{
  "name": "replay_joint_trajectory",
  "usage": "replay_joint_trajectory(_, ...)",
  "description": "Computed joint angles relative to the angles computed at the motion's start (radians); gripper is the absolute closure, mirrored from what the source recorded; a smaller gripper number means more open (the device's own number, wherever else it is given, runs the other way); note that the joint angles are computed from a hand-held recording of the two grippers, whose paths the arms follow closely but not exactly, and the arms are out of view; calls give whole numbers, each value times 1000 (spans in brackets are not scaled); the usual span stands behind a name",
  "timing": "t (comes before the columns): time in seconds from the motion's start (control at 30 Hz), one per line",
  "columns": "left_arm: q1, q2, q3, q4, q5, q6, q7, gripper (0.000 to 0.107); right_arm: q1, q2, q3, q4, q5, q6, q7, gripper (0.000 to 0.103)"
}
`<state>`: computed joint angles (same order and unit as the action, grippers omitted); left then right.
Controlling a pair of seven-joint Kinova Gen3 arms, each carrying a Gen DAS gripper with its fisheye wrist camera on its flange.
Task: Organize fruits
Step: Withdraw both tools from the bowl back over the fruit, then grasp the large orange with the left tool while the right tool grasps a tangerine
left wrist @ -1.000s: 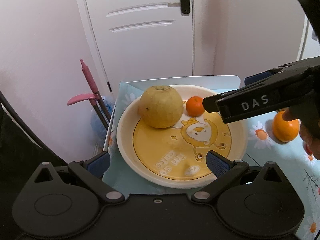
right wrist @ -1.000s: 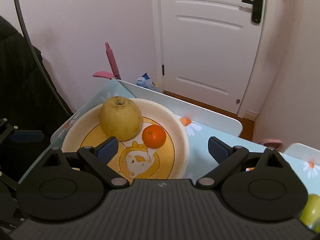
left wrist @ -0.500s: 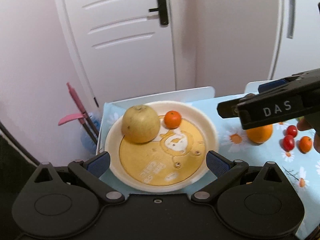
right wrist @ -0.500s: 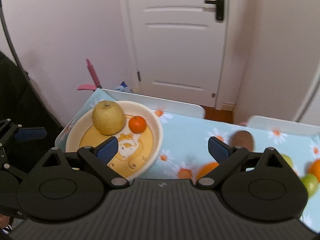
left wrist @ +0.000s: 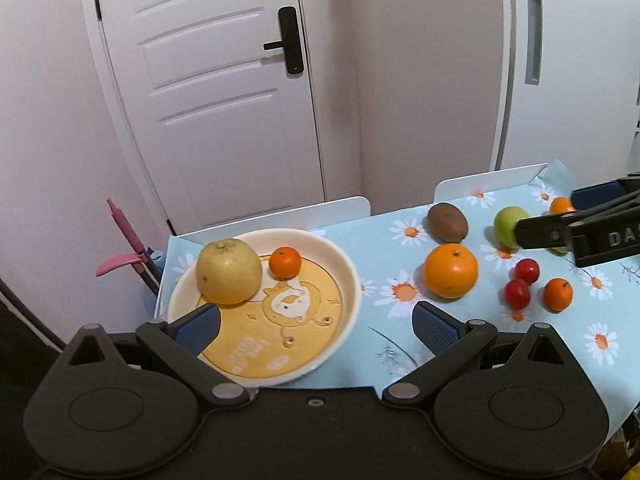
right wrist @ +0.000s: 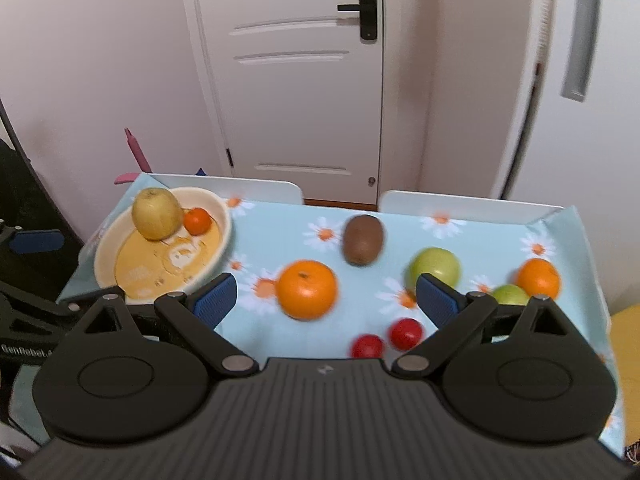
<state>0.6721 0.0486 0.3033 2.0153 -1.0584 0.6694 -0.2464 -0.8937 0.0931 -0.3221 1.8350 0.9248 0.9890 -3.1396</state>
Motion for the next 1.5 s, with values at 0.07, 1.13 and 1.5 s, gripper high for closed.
replay_joint_trajectory(0.07, 26, 19, 15, -19, -2, 48, 41, 4, 18, -43, 2, 45, -20, -28, 20, 0)
replay_joint_trajectory(1.13, 357, 458, -216, -356, -98, 134, 227, 10, 428, -174, -46, 452, -108, -614, 352, 0)
replay_joint_trajectory(1.5, 351, 508, -300, -387, -40, -2, 201, 37, 371, -131, 8, 466, 14, -645, 261, 13)
